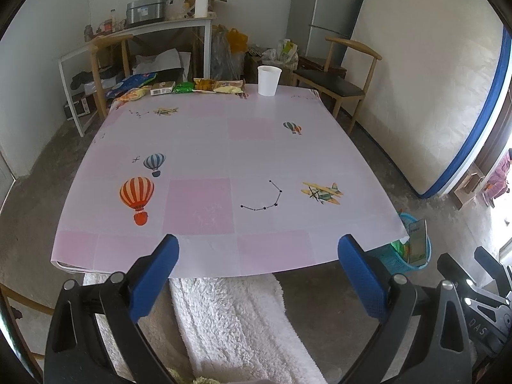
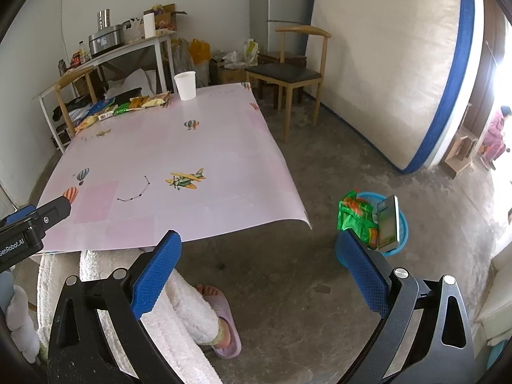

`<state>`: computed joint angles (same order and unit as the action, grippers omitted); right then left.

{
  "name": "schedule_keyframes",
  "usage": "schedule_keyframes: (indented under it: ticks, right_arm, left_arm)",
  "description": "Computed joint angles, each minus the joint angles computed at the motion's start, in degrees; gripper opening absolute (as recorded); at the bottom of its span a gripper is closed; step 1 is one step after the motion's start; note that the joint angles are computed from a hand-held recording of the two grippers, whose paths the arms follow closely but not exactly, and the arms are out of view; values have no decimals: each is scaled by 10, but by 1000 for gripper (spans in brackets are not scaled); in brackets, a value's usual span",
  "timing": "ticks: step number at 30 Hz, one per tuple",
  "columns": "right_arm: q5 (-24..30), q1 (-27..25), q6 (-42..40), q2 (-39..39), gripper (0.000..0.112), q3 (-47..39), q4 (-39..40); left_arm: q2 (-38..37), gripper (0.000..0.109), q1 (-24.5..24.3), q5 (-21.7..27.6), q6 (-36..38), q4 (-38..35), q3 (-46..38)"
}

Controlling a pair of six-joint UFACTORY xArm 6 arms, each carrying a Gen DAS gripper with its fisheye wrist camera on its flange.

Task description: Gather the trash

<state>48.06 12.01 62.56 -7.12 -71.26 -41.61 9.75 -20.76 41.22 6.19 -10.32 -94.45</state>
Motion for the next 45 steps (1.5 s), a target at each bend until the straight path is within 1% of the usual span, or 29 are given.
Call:
schedule_keyframes:
  ticks: [8, 14, 18, 22, 27, 32, 42, 45]
  right_arm:
    - [10, 7, 6, -5, 95, 1, -10]
    - [12, 6, 6, -3, 95, -2, -2]
    - [-13, -9, 0, 3, 95, 6, 16]
    - [-43, -24, -26, 12, 95, 18, 53]
    - [-65, -42, -66, 29, 95, 14, 82]
    - [-98, -59, -95, 44, 95, 3, 102]
    - [-129, -73, -133, 58, 95, -5, 127]
    - [-128, -70, -133, 58, 95, -5, 124]
  left_arm:
    - [0, 97, 1, 5, 19, -20, -6]
    - [19, 97, -4, 12, 23, -21, -31]
    - [33, 97, -11, 6, 22, -10, -32]
    - [66, 97, -17, 37, 11, 17, -64]
    - [94, 97, -25, 52, -5, 46, -94]
    - [115, 97, -30, 55, -13, 62, -120]
    - [133, 97, -29, 58, -30, 77, -148]
    - [132, 97, -28, 54, -31, 78, -147]
